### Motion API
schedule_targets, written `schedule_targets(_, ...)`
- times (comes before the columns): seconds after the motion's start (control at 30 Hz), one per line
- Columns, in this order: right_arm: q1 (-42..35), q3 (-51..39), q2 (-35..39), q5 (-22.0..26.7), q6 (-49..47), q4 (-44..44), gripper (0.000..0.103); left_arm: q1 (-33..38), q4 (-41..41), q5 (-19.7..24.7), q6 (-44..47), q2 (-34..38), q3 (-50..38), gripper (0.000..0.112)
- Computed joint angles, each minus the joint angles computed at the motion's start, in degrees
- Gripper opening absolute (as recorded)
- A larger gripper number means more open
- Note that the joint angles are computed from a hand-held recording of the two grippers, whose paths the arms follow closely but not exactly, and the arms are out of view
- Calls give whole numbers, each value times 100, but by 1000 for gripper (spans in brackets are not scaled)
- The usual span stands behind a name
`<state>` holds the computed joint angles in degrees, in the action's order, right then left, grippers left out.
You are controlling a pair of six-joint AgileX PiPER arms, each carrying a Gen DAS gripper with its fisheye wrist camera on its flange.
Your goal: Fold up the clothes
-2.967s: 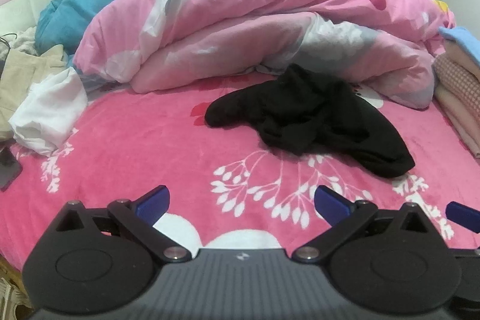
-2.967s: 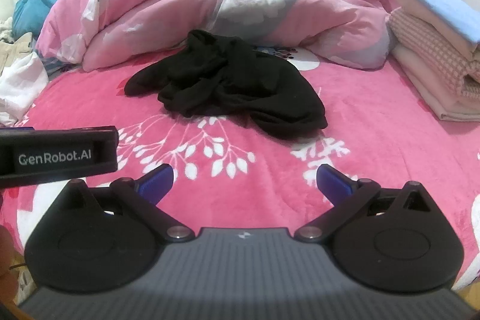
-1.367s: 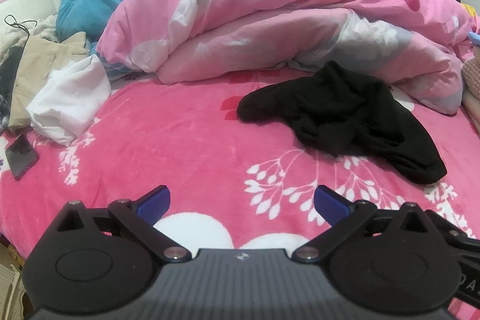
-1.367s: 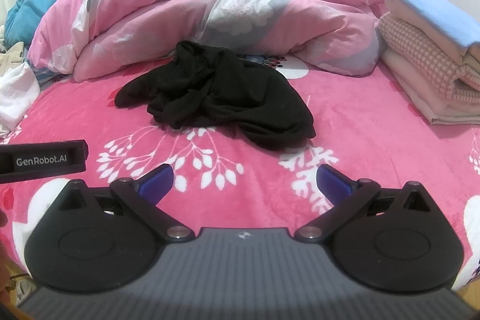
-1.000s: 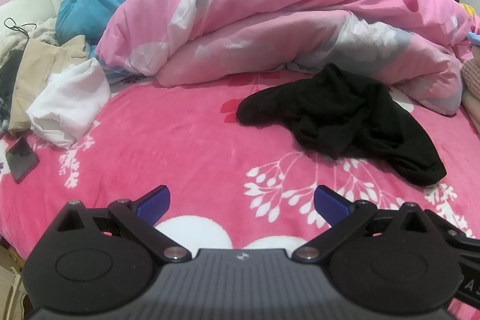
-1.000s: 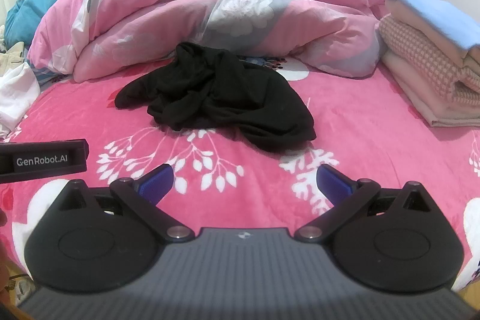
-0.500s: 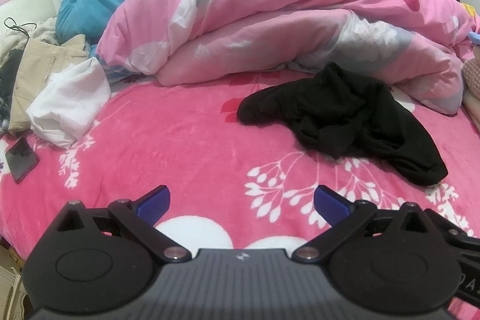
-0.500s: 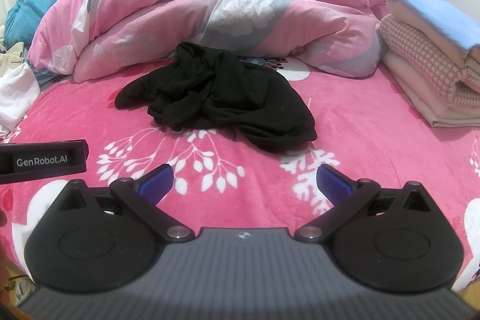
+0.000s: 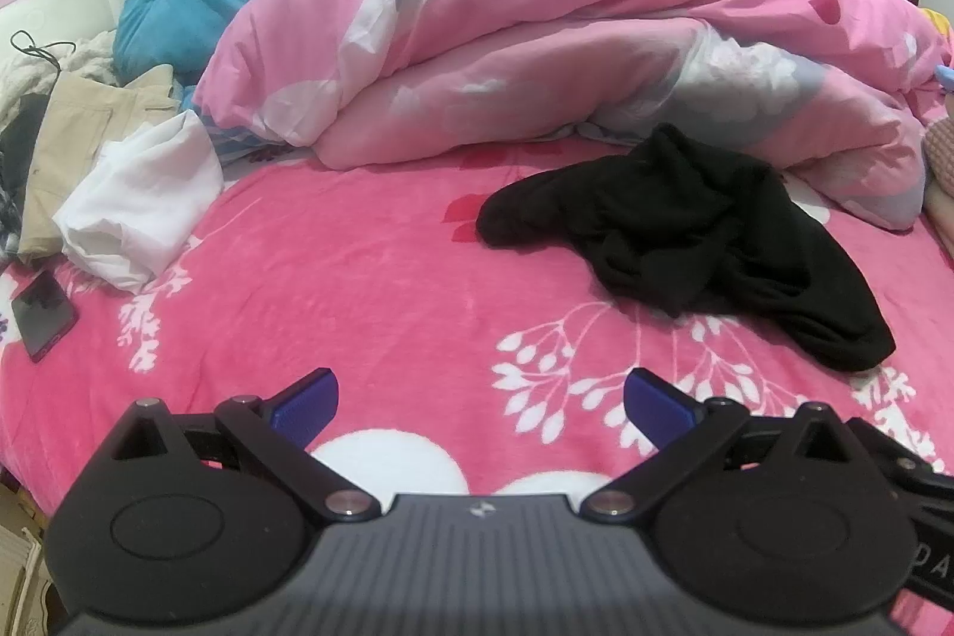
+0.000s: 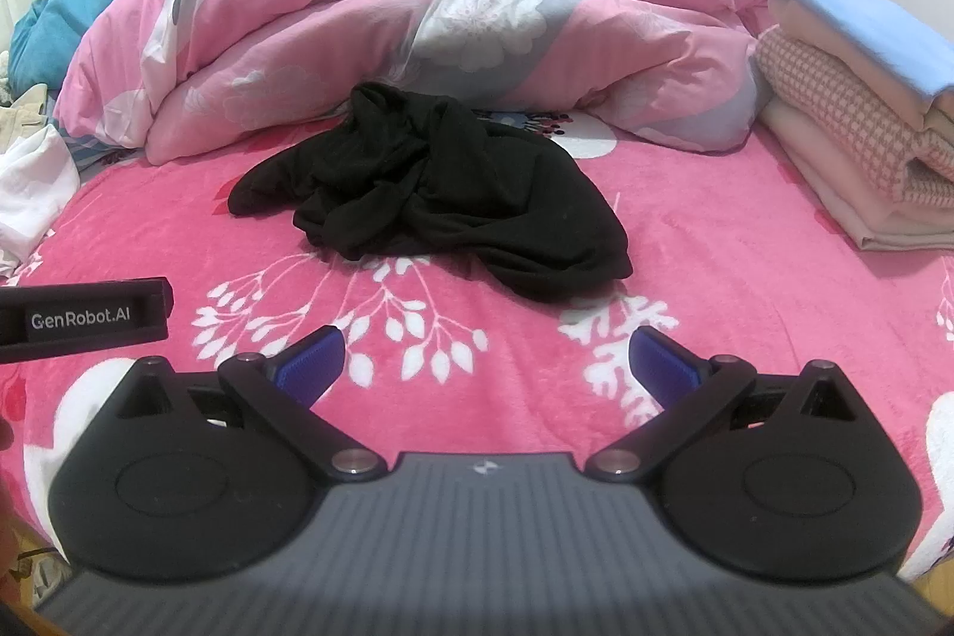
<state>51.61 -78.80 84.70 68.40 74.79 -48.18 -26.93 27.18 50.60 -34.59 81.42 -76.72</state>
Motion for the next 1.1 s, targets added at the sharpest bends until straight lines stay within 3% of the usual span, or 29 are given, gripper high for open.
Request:
schedule_targets(0.83,-197,-48,104,-192,-108,90,102,174,35,-193,24,166,68,102)
schedule_targets(1.0,-371,29,123,-437,-164,57,102,353,-143,-594,294,275,143,102)
schedule_targets(1.1,-563,366,-20,-889,-2,-236,102,588,-430,-1307,626,326,335,102)
